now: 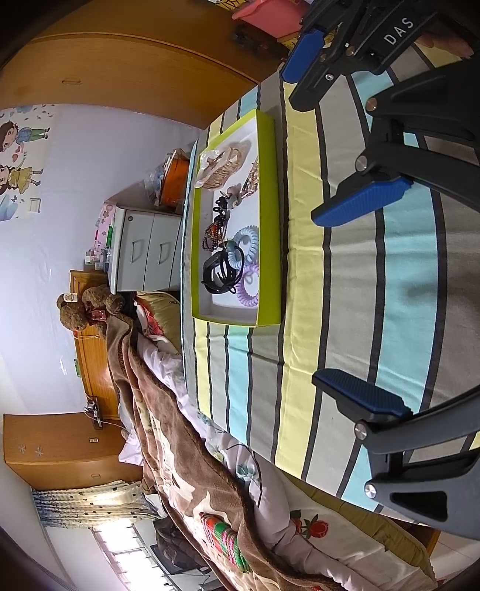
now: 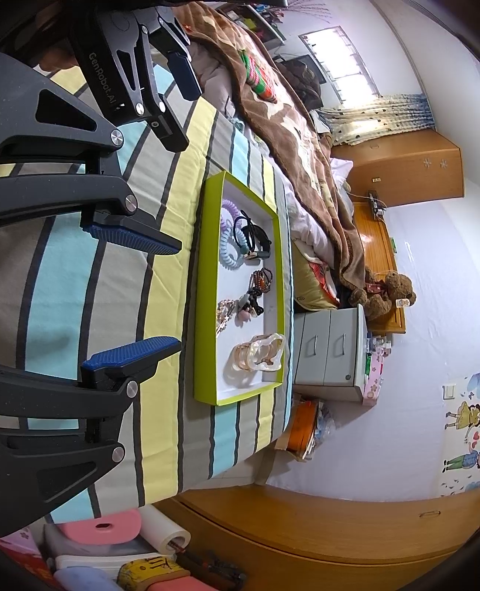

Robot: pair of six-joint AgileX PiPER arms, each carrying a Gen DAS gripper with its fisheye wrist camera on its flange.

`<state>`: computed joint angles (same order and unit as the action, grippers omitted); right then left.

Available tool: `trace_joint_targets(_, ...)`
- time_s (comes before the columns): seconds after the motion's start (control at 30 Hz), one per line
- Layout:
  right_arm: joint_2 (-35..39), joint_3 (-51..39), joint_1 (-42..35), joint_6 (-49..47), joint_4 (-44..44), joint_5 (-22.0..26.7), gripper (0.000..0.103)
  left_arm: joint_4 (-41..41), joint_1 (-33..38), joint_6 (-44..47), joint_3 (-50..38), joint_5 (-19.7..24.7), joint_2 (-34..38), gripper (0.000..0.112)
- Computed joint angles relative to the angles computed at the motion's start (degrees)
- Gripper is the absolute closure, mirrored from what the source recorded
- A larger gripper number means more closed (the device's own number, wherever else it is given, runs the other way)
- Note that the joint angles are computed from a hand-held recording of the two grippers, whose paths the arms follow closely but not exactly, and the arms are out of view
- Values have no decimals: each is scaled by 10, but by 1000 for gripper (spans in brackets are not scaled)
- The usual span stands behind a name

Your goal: Organize jewelry

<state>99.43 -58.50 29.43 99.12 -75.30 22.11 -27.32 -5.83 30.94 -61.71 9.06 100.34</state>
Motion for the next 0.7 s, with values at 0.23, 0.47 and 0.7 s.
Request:
trace_joint_targets(0.23, 0, 0, 0, 0, 0, 0, 56, -4, 1, 5, 1, 1, -2, 31)
trace_joint_targets(0.47, 1, 0, 0, 0, 1, 0, 56, 0, 1, 1, 2, 0, -3, 31)
trace_joint_targets(0.7, 0, 0, 1, 0, 0, 0, 56, 20, 0, -22, 2, 0, -5, 31)
